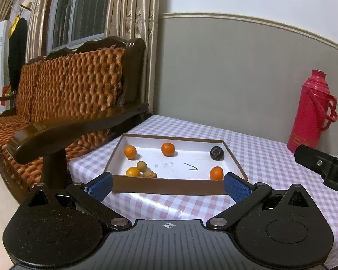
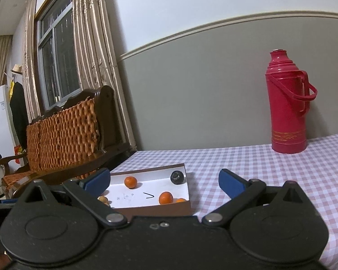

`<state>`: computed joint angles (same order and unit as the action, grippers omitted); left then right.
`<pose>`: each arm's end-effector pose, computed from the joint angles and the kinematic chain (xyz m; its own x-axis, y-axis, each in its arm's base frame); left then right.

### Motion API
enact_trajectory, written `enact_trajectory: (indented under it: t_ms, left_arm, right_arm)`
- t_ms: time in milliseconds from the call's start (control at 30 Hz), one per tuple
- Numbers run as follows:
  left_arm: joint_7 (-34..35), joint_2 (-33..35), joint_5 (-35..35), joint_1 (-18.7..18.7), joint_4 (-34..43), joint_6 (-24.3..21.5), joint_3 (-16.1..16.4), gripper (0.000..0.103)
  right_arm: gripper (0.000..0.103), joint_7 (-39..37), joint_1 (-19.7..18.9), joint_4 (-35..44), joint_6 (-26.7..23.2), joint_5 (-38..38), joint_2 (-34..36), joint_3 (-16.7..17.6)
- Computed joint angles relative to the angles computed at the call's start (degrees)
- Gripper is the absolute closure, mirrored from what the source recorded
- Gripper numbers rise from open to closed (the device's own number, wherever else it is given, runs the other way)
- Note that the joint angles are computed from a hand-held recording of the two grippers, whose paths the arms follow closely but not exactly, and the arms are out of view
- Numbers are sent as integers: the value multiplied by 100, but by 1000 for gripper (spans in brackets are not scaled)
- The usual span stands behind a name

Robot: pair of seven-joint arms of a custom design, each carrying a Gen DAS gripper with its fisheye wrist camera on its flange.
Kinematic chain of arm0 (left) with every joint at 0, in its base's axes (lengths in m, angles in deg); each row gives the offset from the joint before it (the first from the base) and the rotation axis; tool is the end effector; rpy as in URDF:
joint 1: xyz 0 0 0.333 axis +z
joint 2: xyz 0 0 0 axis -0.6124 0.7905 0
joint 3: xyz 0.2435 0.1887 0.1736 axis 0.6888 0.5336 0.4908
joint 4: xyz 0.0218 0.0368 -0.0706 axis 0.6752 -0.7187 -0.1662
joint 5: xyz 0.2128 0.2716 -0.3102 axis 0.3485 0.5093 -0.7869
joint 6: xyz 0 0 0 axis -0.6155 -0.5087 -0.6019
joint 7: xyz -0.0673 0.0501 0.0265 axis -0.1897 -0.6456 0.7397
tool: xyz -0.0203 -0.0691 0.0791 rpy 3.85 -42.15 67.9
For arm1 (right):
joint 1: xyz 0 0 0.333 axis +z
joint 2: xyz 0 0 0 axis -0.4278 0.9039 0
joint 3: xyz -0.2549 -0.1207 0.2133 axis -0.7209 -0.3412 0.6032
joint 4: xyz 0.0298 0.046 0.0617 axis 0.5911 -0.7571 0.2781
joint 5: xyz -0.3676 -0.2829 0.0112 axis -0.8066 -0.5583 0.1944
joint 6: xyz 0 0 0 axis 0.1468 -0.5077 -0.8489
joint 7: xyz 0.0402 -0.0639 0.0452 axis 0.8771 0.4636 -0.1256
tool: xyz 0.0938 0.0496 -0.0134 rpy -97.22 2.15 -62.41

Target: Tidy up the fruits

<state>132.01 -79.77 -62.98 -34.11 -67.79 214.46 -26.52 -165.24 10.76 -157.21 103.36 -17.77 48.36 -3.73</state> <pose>0.4626 -0.1547 0.4833 -0.3108 -0.9503 0.0203 -0.3645 0.0994 -0.9259 0.4008 0.4183 0.4281 -0.3235 -0.9204 -0.2194 -0.0579 0.2507 -0.9663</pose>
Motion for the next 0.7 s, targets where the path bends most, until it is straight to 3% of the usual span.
enact_trajectory:
  t_ms: [467, 600, 700]
  left_arm:
    - [2, 66, 74, -17, 13, 13, 82, 0]
    - [157, 125, -242, 140, -44, 326, -90, 0]
    - [123, 188, -183, 0, -11, 374, 78, 0]
  right_arm:
    - [6, -61, -6, 62, 104, -84, 63, -41]
    - [6, -142, -8, 97, 100, -58, 95, -44]
    - [6, -198, -21, 112, 197, -28, 97, -73]
